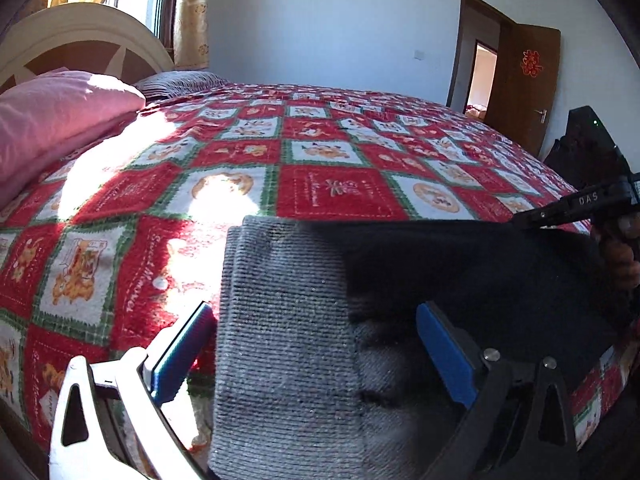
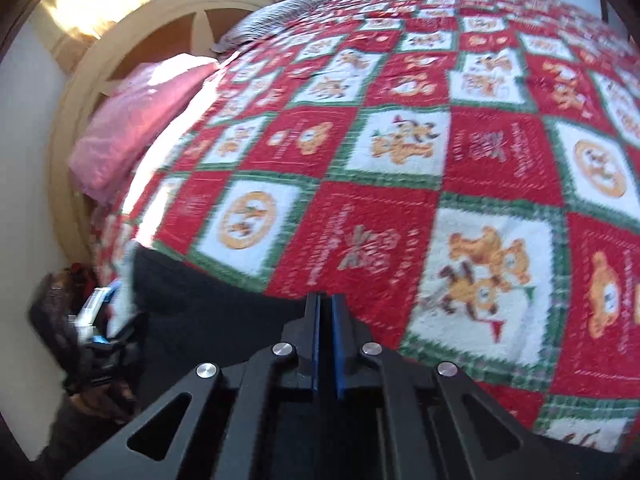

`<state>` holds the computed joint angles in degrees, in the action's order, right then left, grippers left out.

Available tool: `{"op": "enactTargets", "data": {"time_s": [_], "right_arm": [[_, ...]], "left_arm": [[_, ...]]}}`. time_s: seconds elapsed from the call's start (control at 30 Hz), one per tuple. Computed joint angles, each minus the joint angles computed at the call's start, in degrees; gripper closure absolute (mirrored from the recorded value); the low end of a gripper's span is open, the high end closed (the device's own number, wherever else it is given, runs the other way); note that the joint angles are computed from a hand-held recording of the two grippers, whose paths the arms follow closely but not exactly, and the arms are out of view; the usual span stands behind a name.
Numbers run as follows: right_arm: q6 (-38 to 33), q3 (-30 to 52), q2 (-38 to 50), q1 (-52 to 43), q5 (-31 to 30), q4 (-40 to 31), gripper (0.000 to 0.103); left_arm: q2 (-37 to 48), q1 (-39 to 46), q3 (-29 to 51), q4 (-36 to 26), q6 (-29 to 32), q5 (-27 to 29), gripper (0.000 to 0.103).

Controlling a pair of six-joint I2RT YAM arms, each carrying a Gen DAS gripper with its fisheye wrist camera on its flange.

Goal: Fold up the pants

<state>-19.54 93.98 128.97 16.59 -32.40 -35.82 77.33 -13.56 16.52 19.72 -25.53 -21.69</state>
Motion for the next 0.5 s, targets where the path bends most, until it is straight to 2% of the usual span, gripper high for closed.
{"op": "enactTargets", "data": {"time_s": [0.07,0.17,0.27,0.37,0.5], "right_arm": [[1.56,-0.55,0.12,0.3,2.7,2.36,0.103],[1.66,-0.47,0.27,-1.38,-0.46,1.63,0.103],[1.5,-5.36,-2.85,-3.63,-1.34,4.35,0.102],[-1.11,-11.47,-7.04,-6.8,-1.97,7.11,0.102],[-4.39,-15.21,-10.4,-11.81,-3.93,7.32,0.101]], "left_arm": [[-0.89,0.74,-0.13,-0.55,0.19,0.92,0.0],[-3.24,2.28,-0.62,-2.09,0.31,3.22,0.004],[-6.02,4.55,-1.98,-2.0,-0.72,6.27,0.006],[-8.68,4.55,-1.0,-6.02,-3.16,4.39,0.006],[-12.06,2.84,0.03,-9.01,-4.13,1.43,0.006]]}}
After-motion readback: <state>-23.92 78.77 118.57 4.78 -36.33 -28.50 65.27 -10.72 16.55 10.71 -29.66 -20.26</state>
